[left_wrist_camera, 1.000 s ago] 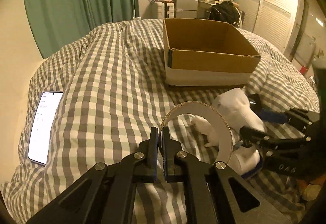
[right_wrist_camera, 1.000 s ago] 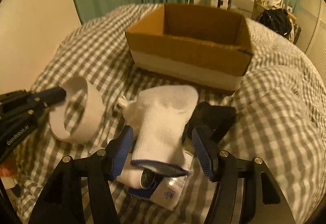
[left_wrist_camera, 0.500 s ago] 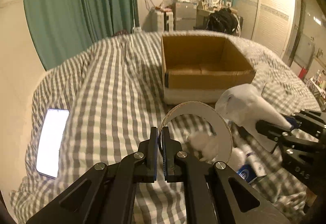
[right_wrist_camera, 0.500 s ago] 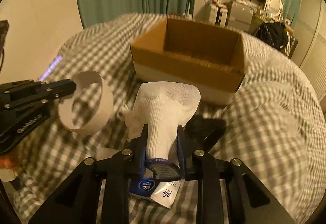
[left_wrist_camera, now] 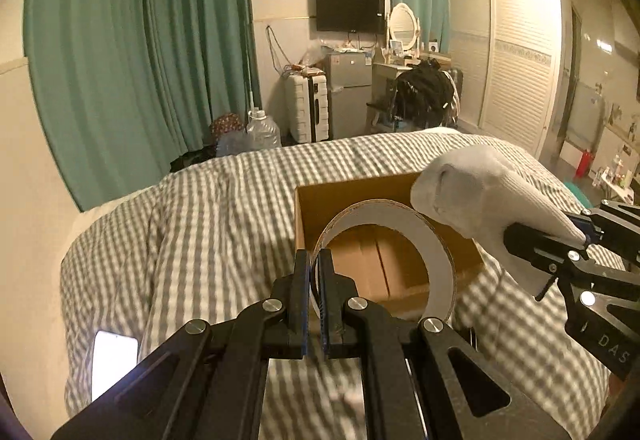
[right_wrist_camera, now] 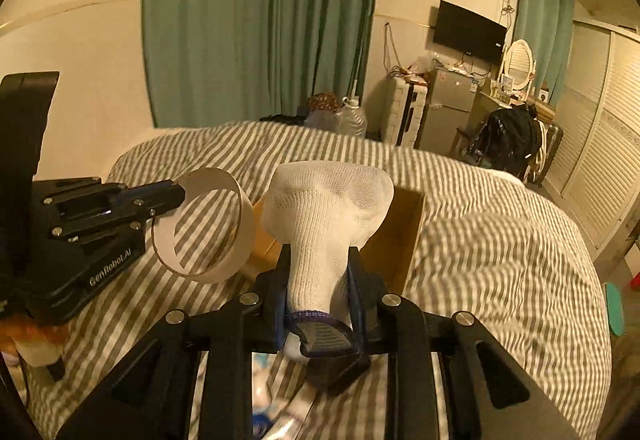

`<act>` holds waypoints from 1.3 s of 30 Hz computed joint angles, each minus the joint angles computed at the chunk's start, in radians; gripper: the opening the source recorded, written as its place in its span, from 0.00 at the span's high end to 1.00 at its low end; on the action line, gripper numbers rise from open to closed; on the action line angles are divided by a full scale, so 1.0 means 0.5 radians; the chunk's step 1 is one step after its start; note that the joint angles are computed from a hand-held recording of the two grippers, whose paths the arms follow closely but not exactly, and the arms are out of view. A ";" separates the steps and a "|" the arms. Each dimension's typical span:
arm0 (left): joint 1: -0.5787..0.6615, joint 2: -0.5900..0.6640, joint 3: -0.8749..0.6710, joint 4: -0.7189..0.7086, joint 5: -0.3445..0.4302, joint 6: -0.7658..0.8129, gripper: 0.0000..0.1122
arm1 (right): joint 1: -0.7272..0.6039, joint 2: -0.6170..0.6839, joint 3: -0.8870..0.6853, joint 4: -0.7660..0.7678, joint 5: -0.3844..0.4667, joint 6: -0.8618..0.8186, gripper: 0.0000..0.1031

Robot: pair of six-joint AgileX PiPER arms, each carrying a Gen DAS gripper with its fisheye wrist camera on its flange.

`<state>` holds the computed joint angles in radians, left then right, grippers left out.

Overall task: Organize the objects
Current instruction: 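Carry the tape roll with the left gripper while the right gripper carries the sock into the box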

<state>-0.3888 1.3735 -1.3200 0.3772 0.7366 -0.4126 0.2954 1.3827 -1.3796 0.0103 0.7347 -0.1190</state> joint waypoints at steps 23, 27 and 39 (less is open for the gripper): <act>0.211 1.127 -0.774 -0.267 -0.138 0.458 0.92 | -0.276 1.266 -1.107 0.291 0.063 -0.313 0.74; 0.173 1.065 -0.743 -0.273 -0.117 0.460 0.81 | -0.321 1.183 -1.024 0.402 0.011 -0.389 0.55; 0.007 0.460 -0.551 -0.003 0.080 0.196 0.22 | -0.332 0.557 -0.842 0.274 0.077 -0.249 0.28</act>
<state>-0.3855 1.6034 -1.5953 0.3758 0.7764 -0.3146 0.1292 1.6612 -1.8009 0.1475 0.7733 -0.2435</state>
